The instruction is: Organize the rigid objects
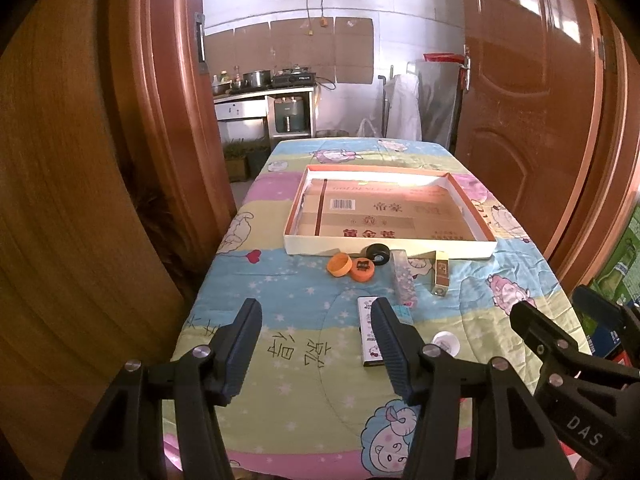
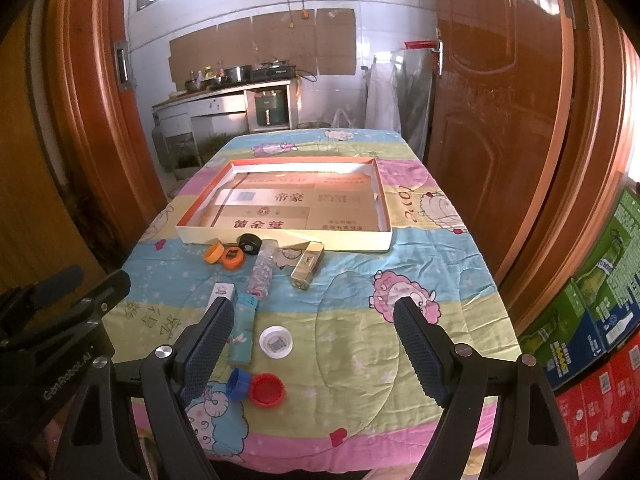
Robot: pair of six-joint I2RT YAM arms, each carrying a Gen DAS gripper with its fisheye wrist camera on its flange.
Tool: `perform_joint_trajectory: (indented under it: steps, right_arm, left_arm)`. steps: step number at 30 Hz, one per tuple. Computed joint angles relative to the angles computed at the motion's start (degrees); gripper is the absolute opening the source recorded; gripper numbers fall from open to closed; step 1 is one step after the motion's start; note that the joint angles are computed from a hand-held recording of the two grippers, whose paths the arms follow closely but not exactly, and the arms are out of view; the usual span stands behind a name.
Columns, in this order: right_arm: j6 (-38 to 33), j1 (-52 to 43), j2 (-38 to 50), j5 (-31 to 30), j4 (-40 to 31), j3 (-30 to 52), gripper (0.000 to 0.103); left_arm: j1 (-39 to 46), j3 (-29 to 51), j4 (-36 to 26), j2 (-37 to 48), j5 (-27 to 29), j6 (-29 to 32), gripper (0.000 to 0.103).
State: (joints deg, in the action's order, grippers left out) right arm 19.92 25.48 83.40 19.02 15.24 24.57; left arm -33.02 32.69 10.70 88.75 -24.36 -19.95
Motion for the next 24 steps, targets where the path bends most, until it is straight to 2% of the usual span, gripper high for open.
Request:
perform_joint_trajectory:
  steps: [24]
  right_arm:
    - [0.2,0.0,0.0,-0.3,0.1,0.0,0.083]
  left_arm:
    - [-0.6,-0.2,-0.2,-0.3,0.2,-0.3,0.057]
